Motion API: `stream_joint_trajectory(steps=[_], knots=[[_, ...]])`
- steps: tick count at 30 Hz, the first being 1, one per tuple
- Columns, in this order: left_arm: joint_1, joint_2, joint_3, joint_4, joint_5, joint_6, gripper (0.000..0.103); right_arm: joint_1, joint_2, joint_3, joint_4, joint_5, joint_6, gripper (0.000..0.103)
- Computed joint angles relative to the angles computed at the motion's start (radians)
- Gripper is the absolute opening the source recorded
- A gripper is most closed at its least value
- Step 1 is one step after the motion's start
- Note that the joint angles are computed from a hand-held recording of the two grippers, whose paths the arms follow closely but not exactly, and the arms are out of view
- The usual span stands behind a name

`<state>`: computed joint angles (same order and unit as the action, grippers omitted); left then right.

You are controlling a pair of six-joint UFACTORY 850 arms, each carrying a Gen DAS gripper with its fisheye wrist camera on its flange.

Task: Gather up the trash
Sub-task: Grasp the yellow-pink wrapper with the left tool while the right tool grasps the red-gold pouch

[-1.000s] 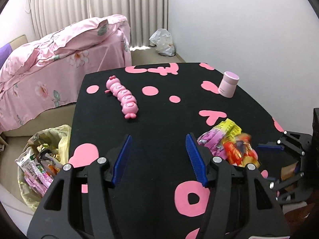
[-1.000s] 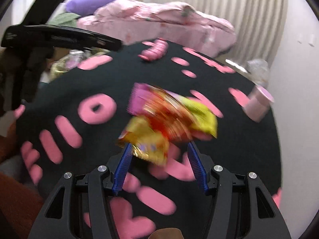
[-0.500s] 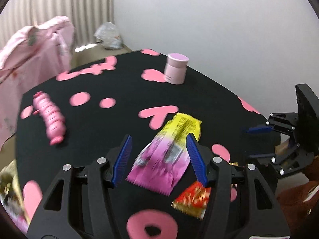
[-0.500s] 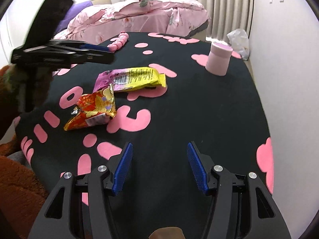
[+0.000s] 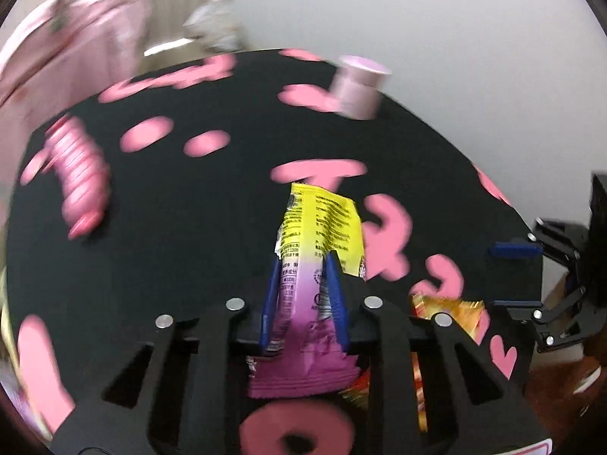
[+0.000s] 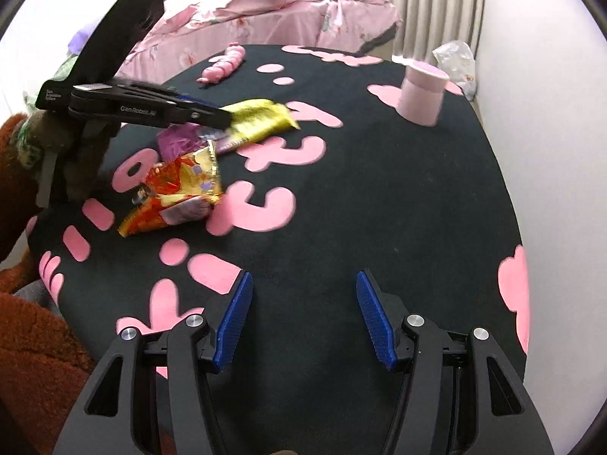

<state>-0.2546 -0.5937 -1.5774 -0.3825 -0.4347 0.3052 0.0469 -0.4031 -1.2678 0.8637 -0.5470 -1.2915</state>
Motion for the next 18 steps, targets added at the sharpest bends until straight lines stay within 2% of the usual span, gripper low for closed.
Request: stream_joint_trajectory(steps=[3, 5, 9, 10, 11, 13, 16, 18], knots=[[0.031, 0.096, 0.133, 0.073, 0.077, -0.17, 0.022, 0.001, 0.024, 0.018, 0.143, -0.064, -0.175, 0.054], [0.049, 0.149, 0.202, 0.072, 0.098, -0.218, 0.022, 0.02, 0.043, 0.025, 0.172, -0.075, -0.299, 0.054], [0.071, 0.247, 0.318, 0.166, 0.154, -0.389, 0.022, 0.083, 0.03, 0.001, 0.067, -0.03, -0.374, 0.054], [0.074, 0.264, 0.339, 0.177, 0.17, -0.411, 0.022, 0.105, 0.021, -0.004, 0.049, 0.009, -0.385, 0.054], [0.077, 0.287, 0.366, 0.193, 0.191, -0.444, 0.022, 0.125, 0.014, -0.006, 0.058, 0.051, -0.405, 0.054], [0.081, 0.319, 0.404, 0.205, 0.218, -0.476, 0.022, 0.147, -0.008, -0.03, 0.095, 0.077, -0.421, 0.054], [0.089, 0.334, 0.42, 0.144, 0.219, -0.418, 0.022, 0.156, -0.059, -0.114, 0.123, -0.016, -0.38, 0.054], [0.089, 0.343, 0.433, 0.191, 0.218, -0.468, 0.022, 0.146, -0.09, -0.175, 0.137, -0.131, -0.381, 0.054]])
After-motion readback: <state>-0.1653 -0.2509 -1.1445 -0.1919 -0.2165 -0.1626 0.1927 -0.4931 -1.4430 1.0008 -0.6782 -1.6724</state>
